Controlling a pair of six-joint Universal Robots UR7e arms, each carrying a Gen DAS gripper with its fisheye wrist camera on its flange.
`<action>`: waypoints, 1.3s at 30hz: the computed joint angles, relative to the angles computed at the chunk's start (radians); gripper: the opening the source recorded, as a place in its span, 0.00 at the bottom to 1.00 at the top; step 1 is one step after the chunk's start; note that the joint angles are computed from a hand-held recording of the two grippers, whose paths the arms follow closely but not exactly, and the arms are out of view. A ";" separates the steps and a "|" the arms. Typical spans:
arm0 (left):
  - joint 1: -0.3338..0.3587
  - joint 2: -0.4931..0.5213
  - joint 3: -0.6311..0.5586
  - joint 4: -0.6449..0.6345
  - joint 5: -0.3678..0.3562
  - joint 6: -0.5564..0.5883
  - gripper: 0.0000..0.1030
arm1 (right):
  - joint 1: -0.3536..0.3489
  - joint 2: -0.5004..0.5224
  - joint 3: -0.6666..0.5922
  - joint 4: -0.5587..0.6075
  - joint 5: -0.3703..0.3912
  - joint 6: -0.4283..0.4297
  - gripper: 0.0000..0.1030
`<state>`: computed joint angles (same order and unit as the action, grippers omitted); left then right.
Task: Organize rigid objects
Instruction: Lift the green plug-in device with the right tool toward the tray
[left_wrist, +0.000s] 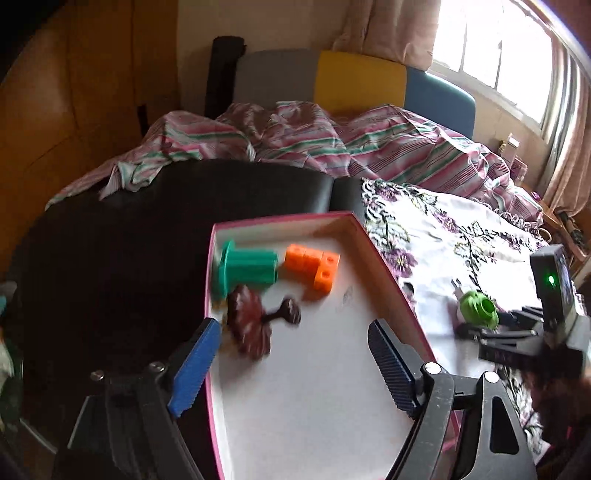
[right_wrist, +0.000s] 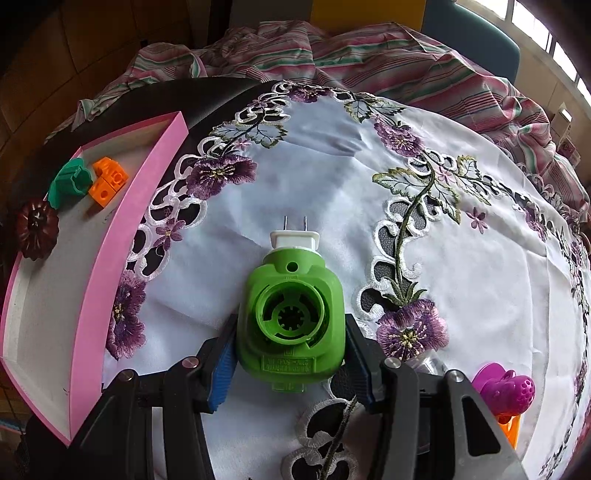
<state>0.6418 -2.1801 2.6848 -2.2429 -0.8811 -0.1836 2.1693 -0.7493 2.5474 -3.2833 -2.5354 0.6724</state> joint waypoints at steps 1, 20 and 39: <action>-0.011 -0.029 0.004 0.035 0.006 -0.019 0.81 | 0.000 0.000 0.001 -0.003 0.000 -0.001 0.52; -0.119 -0.341 0.010 0.436 0.082 -0.202 0.85 | -0.005 0.011 0.008 -0.075 0.011 -0.021 0.52; -0.089 -0.359 -0.001 0.511 0.084 -0.240 0.85 | 0.003 0.007 0.003 -0.033 -0.006 0.010 0.51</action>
<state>0.5527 -2.5390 2.6836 -1.7322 -0.7973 -0.4240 2.1726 -0.7421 2.5504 -3.3162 -2.5413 0.6827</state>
